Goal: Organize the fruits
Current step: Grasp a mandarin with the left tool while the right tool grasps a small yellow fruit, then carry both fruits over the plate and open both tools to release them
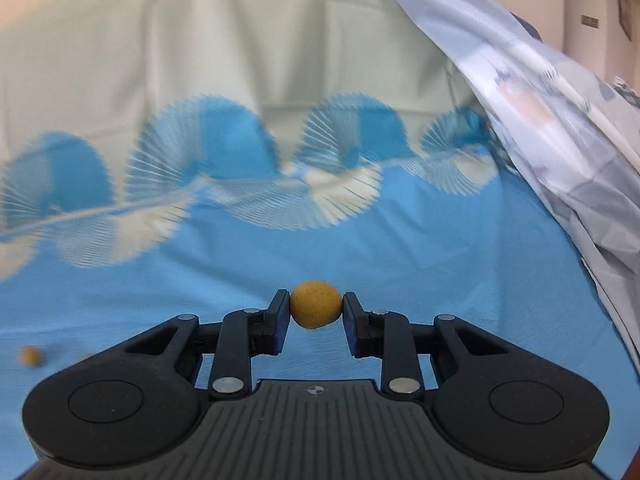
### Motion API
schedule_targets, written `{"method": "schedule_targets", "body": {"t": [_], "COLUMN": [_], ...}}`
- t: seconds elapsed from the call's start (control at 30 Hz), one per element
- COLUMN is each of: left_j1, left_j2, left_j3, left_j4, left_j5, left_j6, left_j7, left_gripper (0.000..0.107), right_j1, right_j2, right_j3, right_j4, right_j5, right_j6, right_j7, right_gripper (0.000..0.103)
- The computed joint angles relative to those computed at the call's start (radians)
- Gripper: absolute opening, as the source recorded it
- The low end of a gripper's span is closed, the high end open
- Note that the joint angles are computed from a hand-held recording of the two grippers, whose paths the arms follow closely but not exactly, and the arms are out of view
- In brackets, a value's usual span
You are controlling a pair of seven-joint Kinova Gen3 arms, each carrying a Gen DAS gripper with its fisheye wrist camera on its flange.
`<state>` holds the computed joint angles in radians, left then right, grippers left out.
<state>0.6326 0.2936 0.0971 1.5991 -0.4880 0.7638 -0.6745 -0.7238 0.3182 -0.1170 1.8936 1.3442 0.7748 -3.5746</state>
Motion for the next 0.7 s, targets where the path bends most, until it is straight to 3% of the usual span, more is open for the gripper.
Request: {"method": "schedule_targets", "body": {"t": [0.17, 0.37, 0.47, 0.7], "left_j1": [0.029, 0.005, -0.023, -0.095], "left_j2": [-0.208, -0.422, -0.519, -0.721], "left_j3": [0.038, 0.140, 0.185, 0.259], "left_j4": [0.095, 0.201, 0.255, 0.351], "left_j5": [-0.049, -0.060, -0.043, 0.018], "left_j6": [0.142, 0.345, 0.403, 0.482], "left_j7": [0.100, 0.197, 0.229, 0.254], "left_gripper": [0.039, 0.039, 0.039, 0.039], "right_j1": [-0.127, -0.285, -0.349, -0.501], "right_j2": [-0.137, -0.153, -0.133, -0.058], "right_j3": [-0.118, -0.231, -0.247, -0.231], "right_j4": [-0.002, -0.098, -0.159, -0.310], "right_j5": [-0.071, -0.159, -0.214, -0.282], "right_j6": [0.073, 0.117, 0.096, 0.155], "right_j7": [0.026, 0.075, 0.116, 0.254], "right_gripper": [0.030, 0.030, 0.030, 0.030]}}
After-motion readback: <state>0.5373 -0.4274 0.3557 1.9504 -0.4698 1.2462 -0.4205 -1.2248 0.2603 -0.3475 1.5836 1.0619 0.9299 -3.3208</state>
